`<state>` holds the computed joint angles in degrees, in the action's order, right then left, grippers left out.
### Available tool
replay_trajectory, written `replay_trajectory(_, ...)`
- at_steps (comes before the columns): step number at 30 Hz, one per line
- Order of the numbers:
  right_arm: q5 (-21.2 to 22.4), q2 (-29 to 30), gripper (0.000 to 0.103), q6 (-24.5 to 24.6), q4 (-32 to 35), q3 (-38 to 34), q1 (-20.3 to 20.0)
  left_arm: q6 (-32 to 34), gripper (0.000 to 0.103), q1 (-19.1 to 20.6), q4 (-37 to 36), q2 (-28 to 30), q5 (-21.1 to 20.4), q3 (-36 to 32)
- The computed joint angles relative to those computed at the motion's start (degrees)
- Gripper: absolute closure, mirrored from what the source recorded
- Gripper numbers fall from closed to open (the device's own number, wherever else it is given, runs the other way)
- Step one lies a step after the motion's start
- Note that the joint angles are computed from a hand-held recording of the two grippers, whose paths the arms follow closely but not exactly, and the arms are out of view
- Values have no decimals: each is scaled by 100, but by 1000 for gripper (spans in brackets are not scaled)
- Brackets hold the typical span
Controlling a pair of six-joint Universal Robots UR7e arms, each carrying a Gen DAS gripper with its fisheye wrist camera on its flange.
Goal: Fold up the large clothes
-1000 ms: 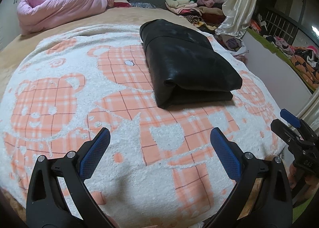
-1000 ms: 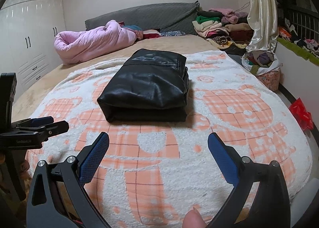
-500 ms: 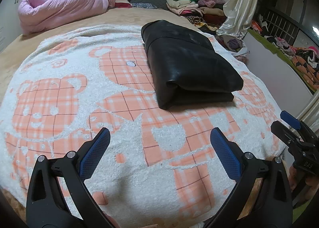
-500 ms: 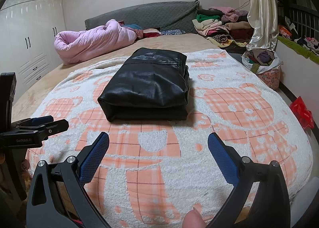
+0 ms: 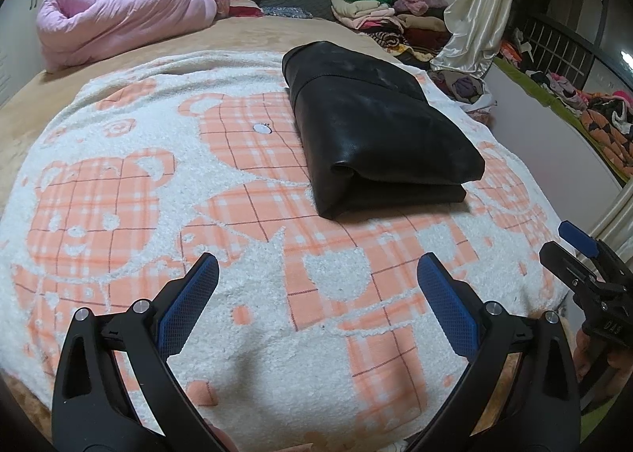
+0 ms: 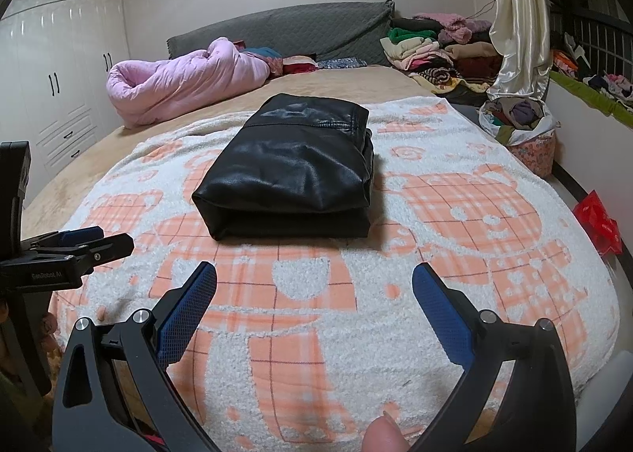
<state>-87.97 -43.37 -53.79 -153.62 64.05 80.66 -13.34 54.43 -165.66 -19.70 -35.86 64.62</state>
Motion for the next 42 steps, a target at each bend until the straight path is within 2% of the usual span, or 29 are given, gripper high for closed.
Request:
replay_trajectory(20, -16, -32, 4, -18, -58, 71, -7, -28, 9, -3, 34, -13, 23, 20)
replay_trajectory(30, -156, -63, 4, 43, -195, 153, 7, -12, 9, -6, 50, -61, 65, 124)
replay_trajectory(34, -142, -119, 4, 85, -289, 196, -28, -331, 9, 60, 304, -140, 65, 228)
replay_trajectory(39, -198, -155, 4, 324, -381, 102, -135, -628, 9, 115, 504, -222, 218, 314)
replay_trajectory(42, -302, -145, 4, 723, -581, -105, -301, -910, 9, 204, 568, -402, 282, 447)
